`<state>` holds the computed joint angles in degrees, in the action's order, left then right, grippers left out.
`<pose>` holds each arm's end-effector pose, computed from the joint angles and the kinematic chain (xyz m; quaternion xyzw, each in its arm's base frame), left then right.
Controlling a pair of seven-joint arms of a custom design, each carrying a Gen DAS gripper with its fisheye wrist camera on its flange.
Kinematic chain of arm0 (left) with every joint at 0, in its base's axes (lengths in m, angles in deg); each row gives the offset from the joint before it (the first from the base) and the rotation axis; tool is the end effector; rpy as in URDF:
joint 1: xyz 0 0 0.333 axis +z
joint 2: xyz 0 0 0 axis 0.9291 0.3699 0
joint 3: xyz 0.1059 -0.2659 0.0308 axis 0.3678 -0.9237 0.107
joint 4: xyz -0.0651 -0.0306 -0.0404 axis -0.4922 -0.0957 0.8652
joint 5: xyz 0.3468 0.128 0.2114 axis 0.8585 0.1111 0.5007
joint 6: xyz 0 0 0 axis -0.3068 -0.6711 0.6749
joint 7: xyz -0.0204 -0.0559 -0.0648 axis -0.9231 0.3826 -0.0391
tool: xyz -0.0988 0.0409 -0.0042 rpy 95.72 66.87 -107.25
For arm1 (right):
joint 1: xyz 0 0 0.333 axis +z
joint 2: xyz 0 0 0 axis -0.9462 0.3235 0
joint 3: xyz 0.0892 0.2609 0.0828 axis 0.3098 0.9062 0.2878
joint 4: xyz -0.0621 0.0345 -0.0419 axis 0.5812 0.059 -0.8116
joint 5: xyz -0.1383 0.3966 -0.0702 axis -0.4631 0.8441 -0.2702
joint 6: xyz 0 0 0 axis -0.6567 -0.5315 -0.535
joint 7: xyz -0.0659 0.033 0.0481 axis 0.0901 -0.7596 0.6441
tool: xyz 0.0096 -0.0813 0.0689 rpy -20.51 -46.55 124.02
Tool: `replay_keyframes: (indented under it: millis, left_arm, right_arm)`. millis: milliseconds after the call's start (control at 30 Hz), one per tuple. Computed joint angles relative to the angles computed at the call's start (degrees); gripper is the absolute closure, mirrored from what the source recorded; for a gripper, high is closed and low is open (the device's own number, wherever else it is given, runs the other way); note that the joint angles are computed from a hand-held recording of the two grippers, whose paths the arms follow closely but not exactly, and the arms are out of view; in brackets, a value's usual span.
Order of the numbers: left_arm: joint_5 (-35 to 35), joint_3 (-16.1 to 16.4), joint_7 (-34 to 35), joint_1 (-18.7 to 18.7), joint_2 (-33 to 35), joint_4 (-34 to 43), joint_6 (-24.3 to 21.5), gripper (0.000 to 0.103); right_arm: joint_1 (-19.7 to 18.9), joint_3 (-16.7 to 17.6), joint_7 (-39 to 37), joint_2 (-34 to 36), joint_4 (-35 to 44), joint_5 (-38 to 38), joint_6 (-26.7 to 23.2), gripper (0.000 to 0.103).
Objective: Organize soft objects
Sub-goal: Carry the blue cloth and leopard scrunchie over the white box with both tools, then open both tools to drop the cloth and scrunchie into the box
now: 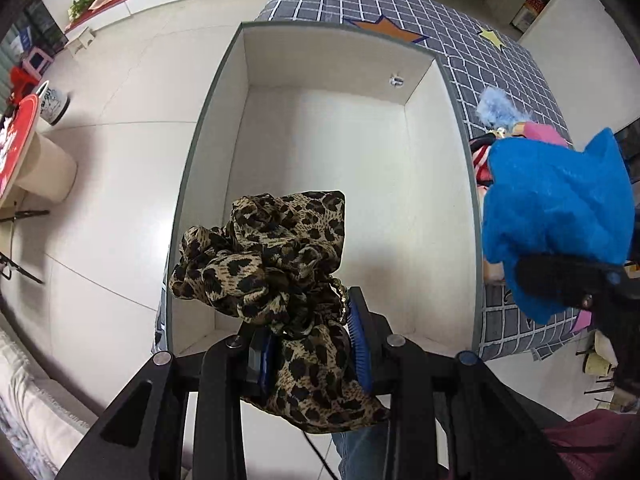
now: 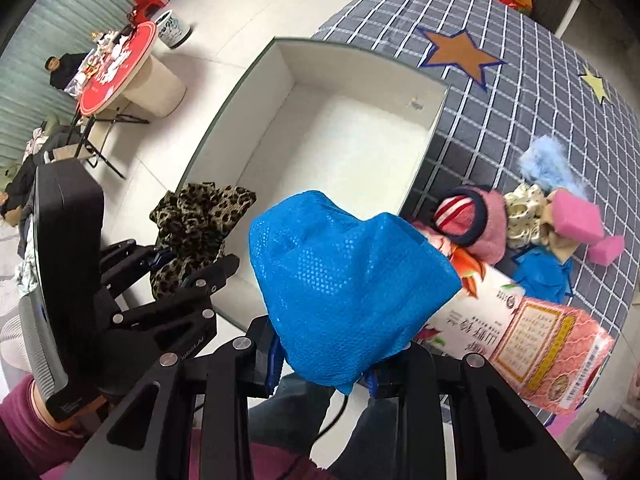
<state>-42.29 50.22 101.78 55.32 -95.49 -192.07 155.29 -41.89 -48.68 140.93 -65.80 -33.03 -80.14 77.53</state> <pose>0.5039 -0.2268 0.5040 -0.6160 0.7830 -0.0850 0.0188 0.5058 0.4095 0.5482 -0.7677 0.6280 0.0594 0.1128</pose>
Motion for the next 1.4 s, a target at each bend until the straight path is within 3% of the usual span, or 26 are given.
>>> replay_keyframes:
  millis: [1067, 1167, 1233, 1300, 1333, 1400]
  left_arm:
    - [0.80, -0.23, -1.81, 0.02, 0.19, -0.25, 0.32, 0.068]
    - [1.17, -0.30, -1.71, -0.04, -0.18, -0.55, 0.67, 0.057]
    - [2.06, -0.50, -1.92, -0.09, -0.31, -0.59, 1.06, 0.037]
    - [2.28, -0.47, -1.81, -0.17, -0.47, -0.69, 1.56, 0.029]
    - [2.27, -0.43, -1.87, -0.18, -0.65, -0.88, 2.05, 0.025]
    - [2.20, -0.31, -1.98, -0.18, -0.75, -1.08, 2.92, 0.021]
  right_arm:
    - [0.66, 0.07, -1.11, 1.34, 1.60, 0.29, 0.46, 0.071]
    - [0.70, 0.20, -2.10, 1.22, 1.47, 0.46, 1.19, 0.071]
    - [0.76, 0.24, -2.54, 1.36, 1.69, 0.43, 1.12, 0.070]
    - [0.76, 0.21, -2.68, 1.38, 1.70, 0.57, 1.20, 0.054]
    - [0.65, 0.19, -2.90, 0.96, 1.12, 1.06, 1.88, 0.040]
    - [0.47, 0.17, -3.12, 0.25, 0.15, 1.75, 3.34, 0.035]
